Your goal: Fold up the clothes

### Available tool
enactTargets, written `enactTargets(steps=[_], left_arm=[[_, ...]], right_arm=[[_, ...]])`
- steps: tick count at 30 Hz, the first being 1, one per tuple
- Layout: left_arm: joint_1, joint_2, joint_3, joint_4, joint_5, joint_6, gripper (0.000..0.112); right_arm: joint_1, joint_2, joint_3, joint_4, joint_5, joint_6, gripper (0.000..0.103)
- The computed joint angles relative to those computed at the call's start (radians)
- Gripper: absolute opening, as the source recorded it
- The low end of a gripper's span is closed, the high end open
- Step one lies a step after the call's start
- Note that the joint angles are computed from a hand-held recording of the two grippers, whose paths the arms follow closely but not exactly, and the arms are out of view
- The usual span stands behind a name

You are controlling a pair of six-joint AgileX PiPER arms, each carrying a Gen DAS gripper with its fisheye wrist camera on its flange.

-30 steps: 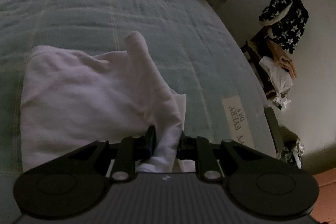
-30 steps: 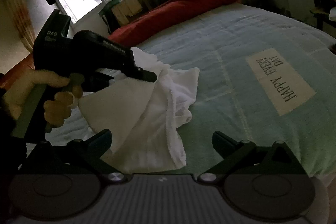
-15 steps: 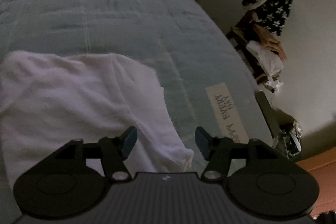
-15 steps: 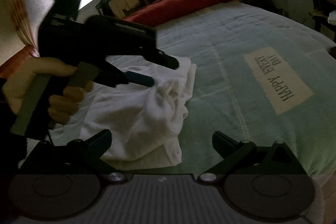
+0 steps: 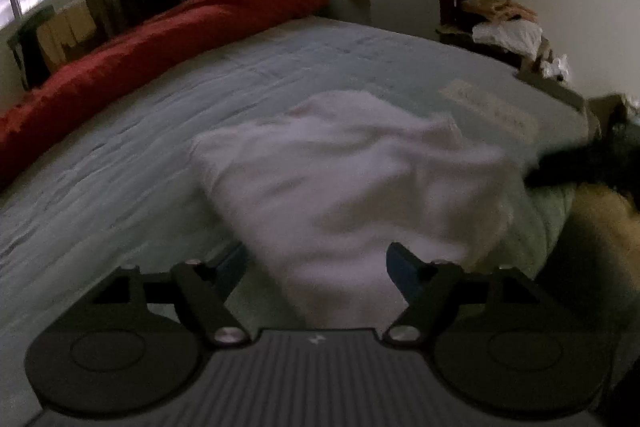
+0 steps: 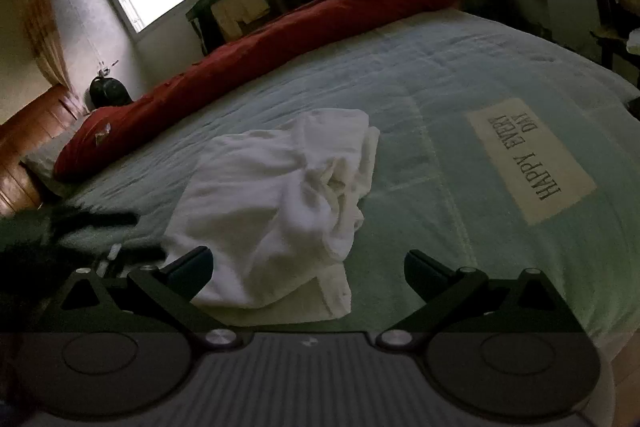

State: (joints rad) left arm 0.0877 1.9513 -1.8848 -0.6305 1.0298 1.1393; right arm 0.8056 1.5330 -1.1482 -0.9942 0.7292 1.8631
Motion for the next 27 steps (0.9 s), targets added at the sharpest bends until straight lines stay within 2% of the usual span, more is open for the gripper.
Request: enactTargets(steps=[4,5,7,8,13,17,18,20,23,25,27], left_arm=[[0.042,-0.124,0.293,-0.146,-0.16,0.327,0.082],[0.035,-0.148,0.362,-0.178,-0.227,0.409,0.082],[-0.01,-0.178,0.477,-0.229,-0.413,0.516,0.081],[-0.027,-0.182,0.51,-0.267,-0.475,0.562,0.081],[-0.08,-0.169,0.557,-0.491,-0.618,0.8,0.083],[-0.074,-0.142,0.514,-0.35,-0.632,0.664,0.083],[-0.059,-0.132,0.498,-0.308,-0.612,0.602,0.083],[-0.015,-0.111,0.441,-0.254,-0.506,0.48,0.082],[0.055,-0.065,0.282,-0.167,-0.253,0.299,0.082],[0.102,-0.001,0.107,-0.137,-0.059,0.172,0.082],[0.142,0.064,-0.053,-0.151,0.078,0.06,0.082]], right_arm=[[0.001,0.013,-0.026,0.035,0.008,-0.044,0.103],[0.002,0.016,-0.032,0.045,0.01,-0.057,0.103],[0.011,0.03,-0.055,0.059,0.03,-0.078,0.103],[0.016,0.038,-0.068,0.065,0.041,-0.092,0.103],[0.046,0.054,-0.107,0.06,0.08,-0.119,0.103],[0.051,0.063,-0.119,0.063,0.099,-0.145,0.103],[0.049,0.063,-0.118,0.063,0.098,-0.148,0.103],[0.042,0.06,-0.104,0.06,0.08,-0.145,0.103],[0.034,0.056,-0.092,0.053,0.064,-0.176,0.103],[0.036,0.051,-0.085,0.029,0.062,-0.195,0.103],[0.037,0.04,-0.076,-0.035,0.047,-0.209,0.103]])
